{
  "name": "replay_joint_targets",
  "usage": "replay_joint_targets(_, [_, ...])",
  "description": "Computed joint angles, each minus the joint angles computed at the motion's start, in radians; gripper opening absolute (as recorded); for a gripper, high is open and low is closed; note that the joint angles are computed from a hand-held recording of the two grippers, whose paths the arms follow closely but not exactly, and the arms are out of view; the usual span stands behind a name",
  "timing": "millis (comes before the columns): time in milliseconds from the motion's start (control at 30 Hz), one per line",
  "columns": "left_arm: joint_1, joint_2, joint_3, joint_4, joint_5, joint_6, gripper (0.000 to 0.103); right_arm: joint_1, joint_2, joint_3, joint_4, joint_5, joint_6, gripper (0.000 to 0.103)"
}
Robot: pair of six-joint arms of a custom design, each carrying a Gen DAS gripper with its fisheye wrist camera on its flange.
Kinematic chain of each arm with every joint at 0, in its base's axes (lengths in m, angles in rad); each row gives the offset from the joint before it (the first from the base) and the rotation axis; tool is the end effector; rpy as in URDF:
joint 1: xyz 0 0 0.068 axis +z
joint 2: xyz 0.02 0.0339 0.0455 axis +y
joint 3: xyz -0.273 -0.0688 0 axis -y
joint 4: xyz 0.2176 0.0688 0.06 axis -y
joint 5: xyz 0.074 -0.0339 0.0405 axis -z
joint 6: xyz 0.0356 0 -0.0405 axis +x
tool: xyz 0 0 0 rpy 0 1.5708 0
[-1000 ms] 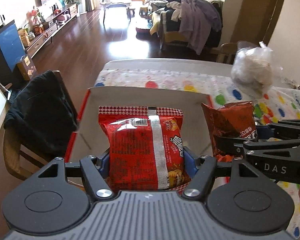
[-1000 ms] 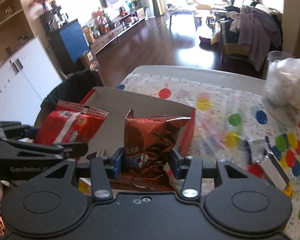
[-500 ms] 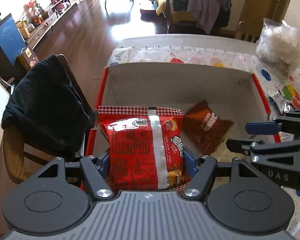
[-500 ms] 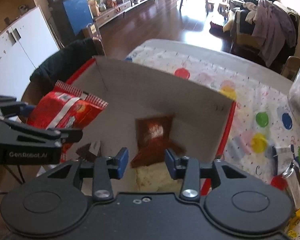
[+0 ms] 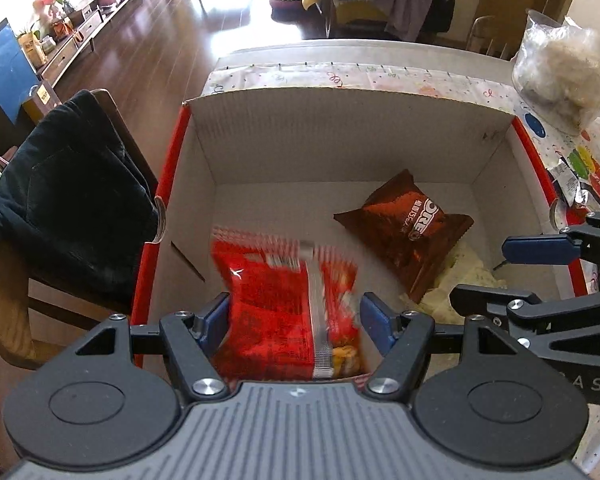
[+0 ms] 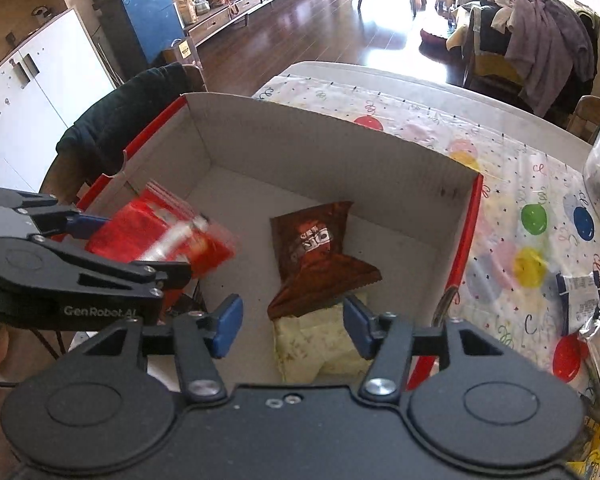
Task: Organize snacks
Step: 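Carry both bags into the cardboard box and open both tools, then move both tools back over the remaining snacks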
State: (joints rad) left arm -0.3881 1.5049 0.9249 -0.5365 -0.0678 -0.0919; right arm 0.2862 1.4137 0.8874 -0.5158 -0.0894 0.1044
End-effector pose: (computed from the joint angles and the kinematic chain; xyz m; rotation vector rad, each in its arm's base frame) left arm 0.2462 -0.0980 0.2184 0.3752 2.6577 -0.0590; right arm 0.2397 0.0739 0.2312 -0.2703 2.6149 0.2534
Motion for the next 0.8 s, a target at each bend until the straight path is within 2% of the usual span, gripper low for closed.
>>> replay_joint_targets(467, [-0.053,-0.130,0.010,-0.069,-0.016,-0.033,0.070,-0.044,-0.161,-0.012,-0.068,-0.045,-0.008,0.063])
replay_joint_targets(800, [-0.204,-0.251,0.056,-0.140,-0.091,-0.105,0.070,-0.160,-0.342,-0.005,-0.177,-0.150,-0.040,0.066])
